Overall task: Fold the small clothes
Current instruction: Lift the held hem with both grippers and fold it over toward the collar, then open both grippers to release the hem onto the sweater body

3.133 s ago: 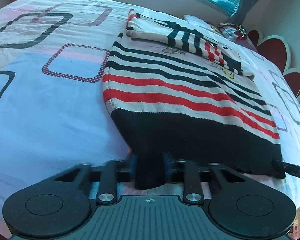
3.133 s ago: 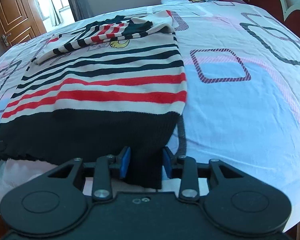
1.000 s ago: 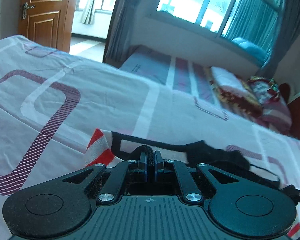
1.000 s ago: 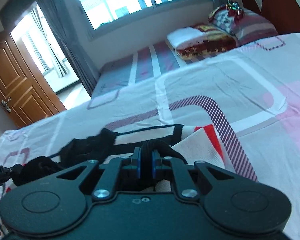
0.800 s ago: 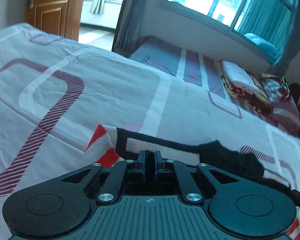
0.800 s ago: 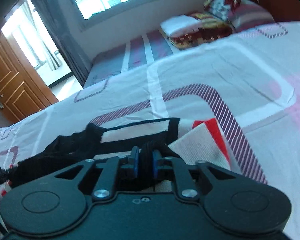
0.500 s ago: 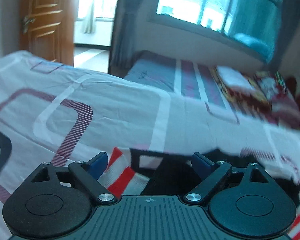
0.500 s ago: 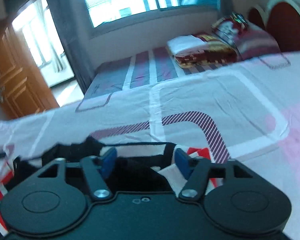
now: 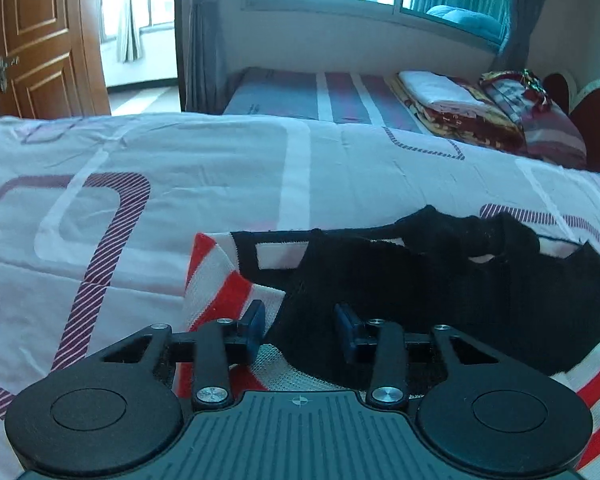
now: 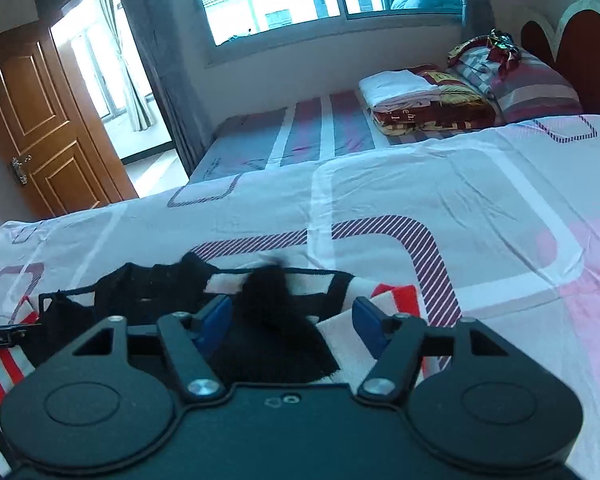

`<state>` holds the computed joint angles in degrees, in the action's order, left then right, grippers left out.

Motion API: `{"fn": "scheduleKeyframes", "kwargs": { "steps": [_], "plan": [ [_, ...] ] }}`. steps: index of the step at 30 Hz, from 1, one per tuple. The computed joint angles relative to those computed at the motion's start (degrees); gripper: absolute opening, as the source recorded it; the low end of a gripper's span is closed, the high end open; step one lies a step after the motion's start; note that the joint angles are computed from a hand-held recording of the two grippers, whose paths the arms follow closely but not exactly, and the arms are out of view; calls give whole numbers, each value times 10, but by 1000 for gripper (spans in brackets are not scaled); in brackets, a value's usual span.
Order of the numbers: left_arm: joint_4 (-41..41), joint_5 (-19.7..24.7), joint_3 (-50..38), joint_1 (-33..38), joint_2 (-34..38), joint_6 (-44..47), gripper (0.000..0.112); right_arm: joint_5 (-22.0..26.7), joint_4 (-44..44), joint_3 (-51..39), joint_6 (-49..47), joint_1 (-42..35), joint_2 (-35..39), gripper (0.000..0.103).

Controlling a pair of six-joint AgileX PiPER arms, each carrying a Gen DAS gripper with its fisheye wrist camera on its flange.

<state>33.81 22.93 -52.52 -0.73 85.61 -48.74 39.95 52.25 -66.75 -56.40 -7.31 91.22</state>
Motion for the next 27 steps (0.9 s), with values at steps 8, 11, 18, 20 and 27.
{"fn": "scheduleKeyframes", "kwargs": {
  "steps": [8,11,18,20,27],
  "plan": [
    [184,28,27,-44,-5,-201,9,-7,-68,-14,22,34,33,34],
    [270,55,38,-67,-2,-305,8,-46,-106,-3,26,66,26,10],
    [323,91,17,-67,31,-394,6,-152,-159,20,57,104,27,5],
    [320,96,8,-61,40,-404,6,-163,-172,18,77,109,34,6],
    [295,91,11,-56,25,-365,6,-48,-71,-24,28,60,55,43]
  ]
}}
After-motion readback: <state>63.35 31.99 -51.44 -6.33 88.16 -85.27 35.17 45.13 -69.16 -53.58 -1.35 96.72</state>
